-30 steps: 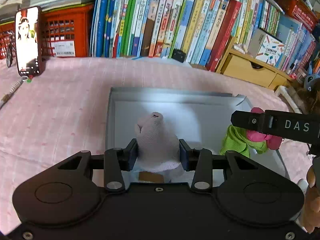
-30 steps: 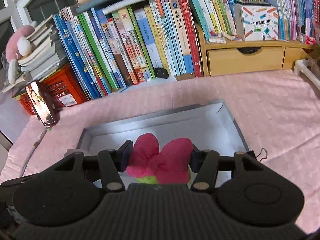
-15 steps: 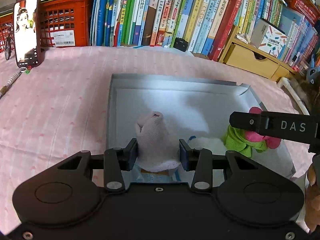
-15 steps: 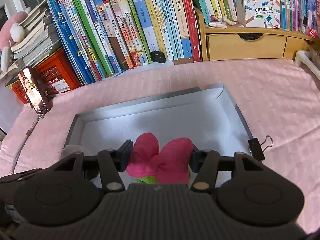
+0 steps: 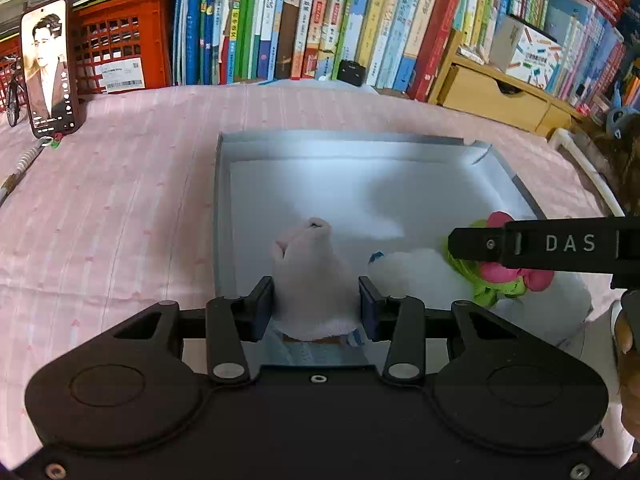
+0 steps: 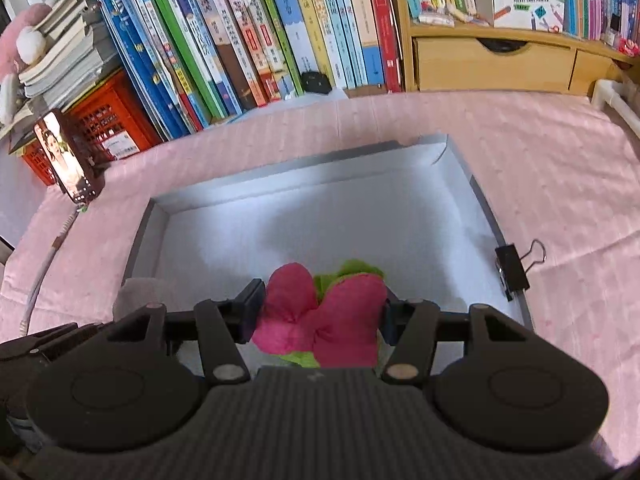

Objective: Organize soft objects
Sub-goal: 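Lower both items into the white box and open both grippers, then withdraw both grippers from the box back over the table items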

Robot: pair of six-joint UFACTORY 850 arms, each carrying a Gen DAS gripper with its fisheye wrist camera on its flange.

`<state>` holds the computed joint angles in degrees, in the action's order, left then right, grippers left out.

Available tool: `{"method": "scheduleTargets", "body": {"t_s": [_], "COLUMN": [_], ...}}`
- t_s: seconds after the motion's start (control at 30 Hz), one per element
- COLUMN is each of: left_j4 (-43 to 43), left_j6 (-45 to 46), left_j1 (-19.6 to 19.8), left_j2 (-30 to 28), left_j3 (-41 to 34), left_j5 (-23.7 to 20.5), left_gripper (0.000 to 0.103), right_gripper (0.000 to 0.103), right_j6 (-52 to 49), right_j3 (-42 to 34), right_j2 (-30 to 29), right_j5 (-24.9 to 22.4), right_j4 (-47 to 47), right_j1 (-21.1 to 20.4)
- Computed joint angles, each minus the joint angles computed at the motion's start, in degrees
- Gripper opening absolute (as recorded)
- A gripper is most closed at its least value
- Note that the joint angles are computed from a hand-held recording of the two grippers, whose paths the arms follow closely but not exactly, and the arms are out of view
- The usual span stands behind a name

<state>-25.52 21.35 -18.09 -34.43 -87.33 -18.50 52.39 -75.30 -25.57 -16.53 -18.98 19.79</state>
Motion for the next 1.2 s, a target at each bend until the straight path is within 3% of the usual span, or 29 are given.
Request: {"method": "scheduleTargets", "body": {"t_s": [0.23,0.4,0.47,0.67,0.87,1.03,1.2], "left_j4": [0.6,-3.7,-5.1,-7.8,-13.9,-25.6,-39.9], "left_j6": [0.8,3.9,4.5,8.7,14.9,27.0,41.7], "left_j1": [0.1,0.5,0.7,0.6,0.4,0.4,0.5], "left_j2": [0.4,0.8,1.1,3.1,5.3,8.3,11.6], "left_j3": [0.4,0.8,1.0,2.9,5.3,9.0,12.9], "left_j5": [-0.7,-0.3,0.4,3.5,5.1,6.6,7.4], "left_gripper": [0.041,0.052,0.064,0.073,0.079,0.081,0.082], "right_gripper": [0.062,0.076,0.082,0.086,0.087,0.088,0.088], "right_j6": [-1.3,-0.5,-1.2,2.1,11.0,17.8,30.4], "right_j3": [-0.8,-0.4,0.0,1.1,2.9,5.2,8.6], "right_j2": [-0.4,-0.1,0.2,1.4,3.4,5.9,9.1], "right_j5": [-1.6,-0.4,0.5,2.1,3.3,5.0,6.4], "right_j4": [-0.1,-0.3,0.5,-3.3,-12.8,-20.3,-34.6], "right_j1": [0.6,0.4,0.2,0.3,0.6,0.8,1.3]}}
